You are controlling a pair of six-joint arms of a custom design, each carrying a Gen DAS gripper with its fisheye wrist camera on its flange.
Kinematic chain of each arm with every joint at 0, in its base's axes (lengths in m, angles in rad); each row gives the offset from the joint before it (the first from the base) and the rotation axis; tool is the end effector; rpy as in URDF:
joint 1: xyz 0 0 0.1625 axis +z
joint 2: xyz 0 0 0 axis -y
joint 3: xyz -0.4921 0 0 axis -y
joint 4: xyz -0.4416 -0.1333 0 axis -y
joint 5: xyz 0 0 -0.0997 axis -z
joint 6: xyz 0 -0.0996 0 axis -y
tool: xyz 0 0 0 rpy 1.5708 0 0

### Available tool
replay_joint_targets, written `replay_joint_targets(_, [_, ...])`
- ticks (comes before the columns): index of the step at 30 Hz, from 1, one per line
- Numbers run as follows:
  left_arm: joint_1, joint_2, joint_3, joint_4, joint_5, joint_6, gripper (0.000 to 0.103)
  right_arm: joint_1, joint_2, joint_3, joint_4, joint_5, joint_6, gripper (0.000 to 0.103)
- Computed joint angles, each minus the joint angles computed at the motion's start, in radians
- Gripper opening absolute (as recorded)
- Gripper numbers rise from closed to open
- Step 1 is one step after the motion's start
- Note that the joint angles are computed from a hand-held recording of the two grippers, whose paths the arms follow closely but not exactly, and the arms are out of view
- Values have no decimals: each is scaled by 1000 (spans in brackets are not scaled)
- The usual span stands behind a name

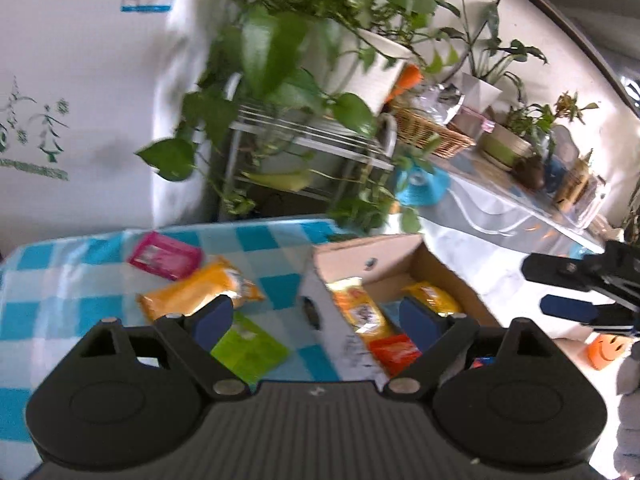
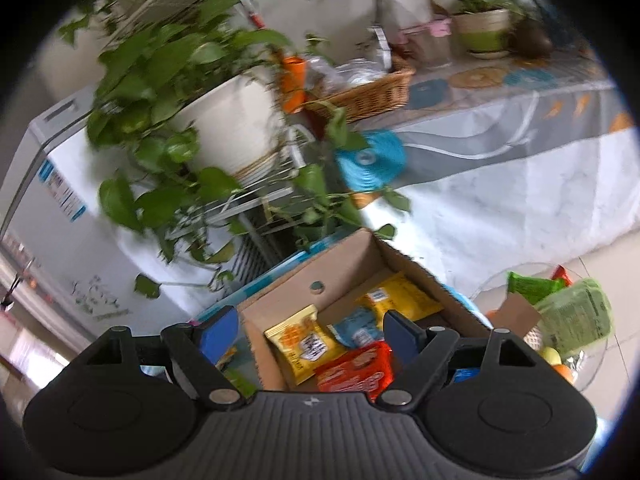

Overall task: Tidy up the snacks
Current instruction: 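Withdraw both tools from the box toward the remaining bags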

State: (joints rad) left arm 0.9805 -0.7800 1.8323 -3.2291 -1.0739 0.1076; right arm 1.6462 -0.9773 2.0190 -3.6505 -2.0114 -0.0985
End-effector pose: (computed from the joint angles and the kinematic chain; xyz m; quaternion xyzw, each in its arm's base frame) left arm -0.2397 -0.6826 0.1098 0.2474 0.8945 -0.3369 0.1588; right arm 0.1377 -0.6177 0.2294 -0.0344 -0.8535 0.4818 0.1953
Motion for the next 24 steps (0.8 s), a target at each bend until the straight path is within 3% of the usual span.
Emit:
replay_joint_targets(5, [26, -22, -17, 34, 16, 17, 90, 11, 11, -6, 29, 45, -73, 85])
replay_joint_targets(15, [77, -21, -78, 87, 66, 109, 90, 46, 33, -15, 185, 127, -331, 85])
replay_joint_targets(21, [108, -2, -114, 137, 20, 207, 90, 67, 52, -28, 329, 138, -469, 85])
replay_joint_targets(24, [124, 12, -137, 170, -14, 251, 90, 77, 66, -37, 381, 113, -494, 85])
